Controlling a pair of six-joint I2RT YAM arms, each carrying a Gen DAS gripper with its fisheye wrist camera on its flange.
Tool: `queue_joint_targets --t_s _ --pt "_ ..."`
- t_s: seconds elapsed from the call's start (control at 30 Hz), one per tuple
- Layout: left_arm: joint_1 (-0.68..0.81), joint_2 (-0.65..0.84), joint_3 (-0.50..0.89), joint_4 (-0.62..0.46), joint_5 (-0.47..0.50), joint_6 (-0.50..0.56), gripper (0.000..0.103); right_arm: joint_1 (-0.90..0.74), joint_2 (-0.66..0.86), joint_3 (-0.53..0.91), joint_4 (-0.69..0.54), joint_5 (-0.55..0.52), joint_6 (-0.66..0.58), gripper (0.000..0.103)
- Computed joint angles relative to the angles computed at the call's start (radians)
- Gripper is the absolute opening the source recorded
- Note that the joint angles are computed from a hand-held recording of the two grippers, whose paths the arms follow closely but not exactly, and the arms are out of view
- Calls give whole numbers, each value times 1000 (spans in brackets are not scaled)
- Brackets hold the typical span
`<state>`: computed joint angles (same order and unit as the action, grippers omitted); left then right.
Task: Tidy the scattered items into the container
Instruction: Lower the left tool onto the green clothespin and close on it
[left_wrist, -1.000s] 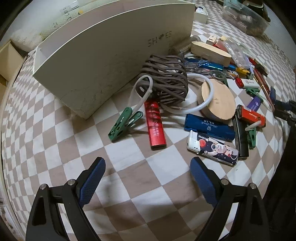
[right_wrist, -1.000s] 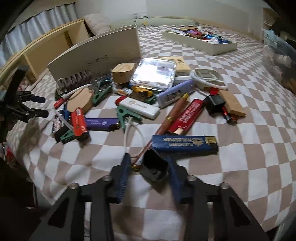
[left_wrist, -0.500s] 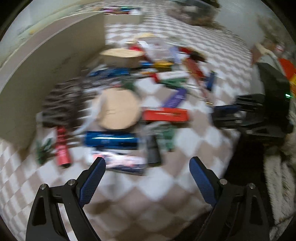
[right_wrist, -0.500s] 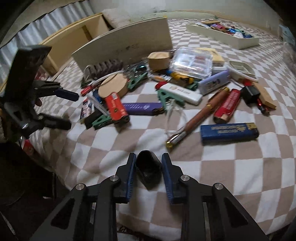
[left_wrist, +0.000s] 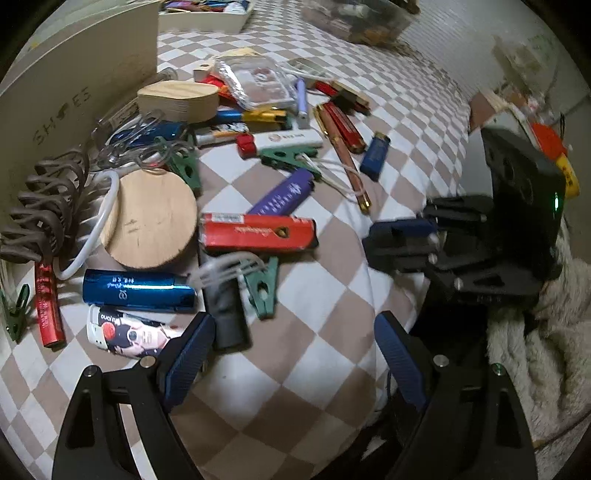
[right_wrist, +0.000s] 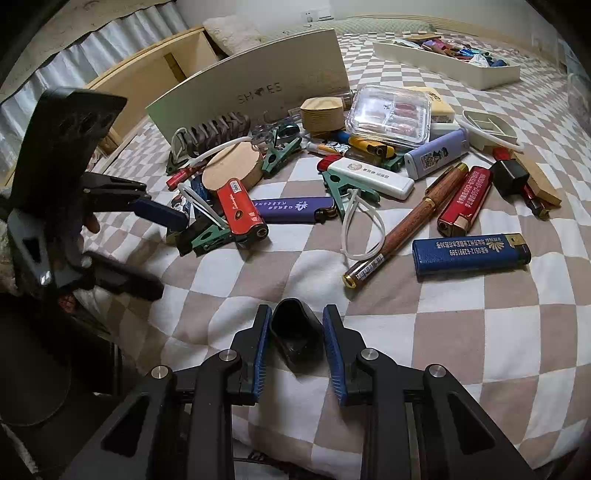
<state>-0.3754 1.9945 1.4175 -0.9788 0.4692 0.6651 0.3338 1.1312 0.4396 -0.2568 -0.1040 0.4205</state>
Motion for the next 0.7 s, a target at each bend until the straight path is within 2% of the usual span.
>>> queue_joint_targets --t_s 0.1,0.23,0.37,0.47,0.6,0.7 --pt "2 2 23 -34 30 9 65 1 -4 -3 2 -6 7 29" --pt "-5 6 22 -72 27 50 59 -7 -7 -11 9 -22 13 29" --pt "-21 -6 -22 -24 -16 47 58 -12 -7 -13 14 -32 17 29" --pt "-20 -11 -34 42 -32 -12 56 -15 -10 -15 14 -37 18 29" --pt "-26 27 -15 119 -34 -140 41 -18 -13 -15 11 -39 16 29" --pt "-49 26 -33 199 -29 -210 41 -20 -11 -14 13 -42 17 29"
